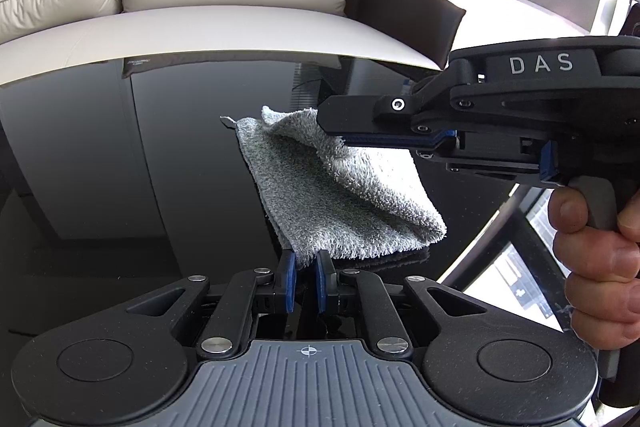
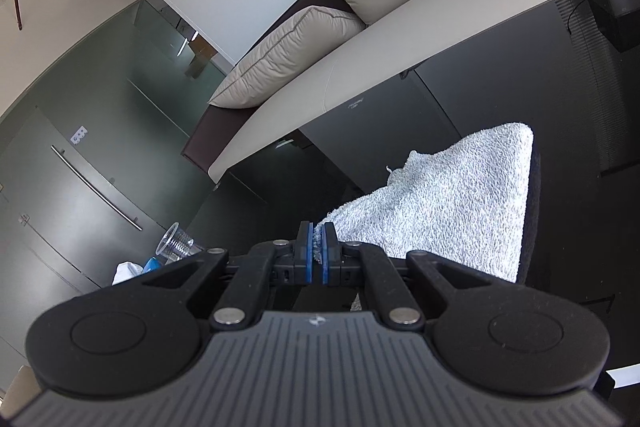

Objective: Fold towel
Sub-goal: 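Lift the gripped towel end with both grippers and carry it over the towel, then lower the gripped end onto the opposite towel end with both grippers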

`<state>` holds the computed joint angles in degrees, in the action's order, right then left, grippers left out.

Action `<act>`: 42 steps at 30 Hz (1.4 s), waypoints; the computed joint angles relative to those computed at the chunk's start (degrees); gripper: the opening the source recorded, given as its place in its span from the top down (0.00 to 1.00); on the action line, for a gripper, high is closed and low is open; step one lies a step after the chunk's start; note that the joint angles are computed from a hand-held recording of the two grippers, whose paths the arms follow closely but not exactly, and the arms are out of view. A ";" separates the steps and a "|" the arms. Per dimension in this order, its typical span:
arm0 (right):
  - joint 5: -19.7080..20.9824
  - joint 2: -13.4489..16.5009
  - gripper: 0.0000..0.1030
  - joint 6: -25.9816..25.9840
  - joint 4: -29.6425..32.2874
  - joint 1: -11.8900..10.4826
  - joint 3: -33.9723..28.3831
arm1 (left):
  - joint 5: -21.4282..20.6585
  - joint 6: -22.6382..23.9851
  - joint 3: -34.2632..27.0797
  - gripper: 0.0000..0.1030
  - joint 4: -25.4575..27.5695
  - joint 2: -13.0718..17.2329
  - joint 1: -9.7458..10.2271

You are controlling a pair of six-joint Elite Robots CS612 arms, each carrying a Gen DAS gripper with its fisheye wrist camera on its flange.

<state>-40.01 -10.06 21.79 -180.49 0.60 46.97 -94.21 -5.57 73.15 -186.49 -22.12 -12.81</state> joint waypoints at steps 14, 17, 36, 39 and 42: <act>1.55 -1.24 0.96 -5.20 7.16 0.00 1.79 | -0.45 -0.50 -0.05 0.89 0.07 0.04 0.15; 1.28 -1.44 0.96 -6.56 9.20 0.04 1.98 | -0.41 -0.52 0.04 0.89 0.03 0.01 0.11; 2.54 -1.73 0.96 -9.50 15.23 -0.21 2.22 | -1.01 -0.65 -0.13 0.89 0.36 0.01 0.26; 2.59 -1.53 0.96 -8.97 16.62 -0.28 1.90 | -1.06 -0.69 -0.13 0.89 0.39 0.00 0.24; 2.37 -1.31 0.96 -8.30 17.51 -0.32 1.64 | -1.05 -0.73 -0.29 0.89 0.57 0.01 0.18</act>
